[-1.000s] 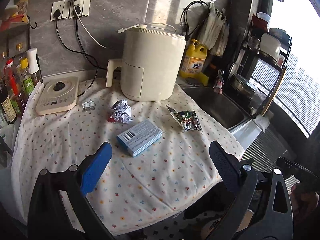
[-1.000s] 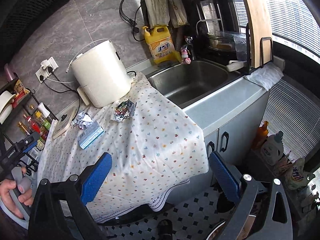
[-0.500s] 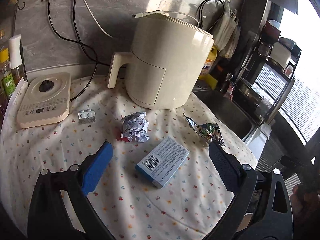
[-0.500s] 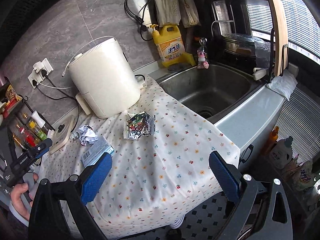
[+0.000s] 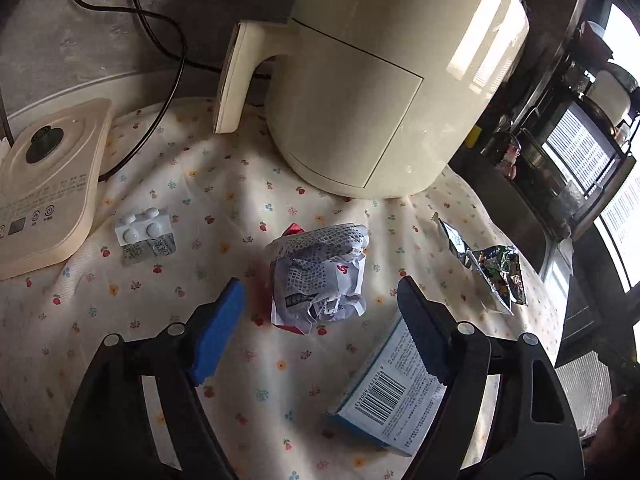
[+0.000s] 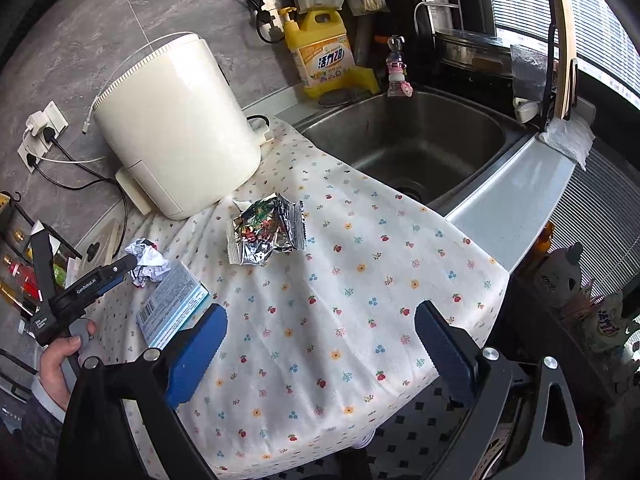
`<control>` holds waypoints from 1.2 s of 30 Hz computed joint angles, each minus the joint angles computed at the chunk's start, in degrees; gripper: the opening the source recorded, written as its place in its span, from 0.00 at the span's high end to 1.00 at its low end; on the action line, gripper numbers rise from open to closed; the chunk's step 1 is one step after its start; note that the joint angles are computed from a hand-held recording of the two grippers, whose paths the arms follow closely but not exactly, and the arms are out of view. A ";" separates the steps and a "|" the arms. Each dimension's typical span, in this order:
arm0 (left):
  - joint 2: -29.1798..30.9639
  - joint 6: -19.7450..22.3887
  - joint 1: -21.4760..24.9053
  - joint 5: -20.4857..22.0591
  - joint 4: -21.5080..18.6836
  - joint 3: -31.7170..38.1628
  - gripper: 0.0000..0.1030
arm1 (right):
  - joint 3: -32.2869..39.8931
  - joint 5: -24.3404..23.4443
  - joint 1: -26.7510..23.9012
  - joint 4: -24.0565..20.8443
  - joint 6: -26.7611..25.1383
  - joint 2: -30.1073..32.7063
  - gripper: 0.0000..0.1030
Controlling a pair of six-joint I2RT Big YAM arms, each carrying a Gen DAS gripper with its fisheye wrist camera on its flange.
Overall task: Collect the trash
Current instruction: 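Close the left gripper on the crumpled white paper ball, then grasp the colourful foil snack bag with the right gripper while the left holds the paper ball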
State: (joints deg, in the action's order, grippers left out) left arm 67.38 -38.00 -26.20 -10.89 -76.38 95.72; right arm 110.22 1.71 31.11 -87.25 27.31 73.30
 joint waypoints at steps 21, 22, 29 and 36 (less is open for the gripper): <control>-10.16 -3.58 2.89 -0.30 -3.47 -3.44 0.69 | 14.61 -2.44 2.11 -0.68 -4.86 18.40 0.08; -10.98 -4.31 2.74 -1.02 -3.95 -3.78 0.69 | 15.42 -2.50 2.17 -0.86 -5.04 19.28 0.08; -15.86 -10.62 0.63 -6.12 -8.66 -5.69 0.69 | 20.06 -1.95 2.81 -3.16 -7.18 24.62 0.08; -19.57 -17.90 -3.58 -11.21 -12.85 -7.38 0.69 | 23.99 -0.17 4.22 -6.72 -10.33 27.68 0.57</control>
State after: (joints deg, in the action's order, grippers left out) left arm 47.81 -55.90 -29.78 -22.10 -89.22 88.34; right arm 134.21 1.54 35.33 -93.97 16.98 100.98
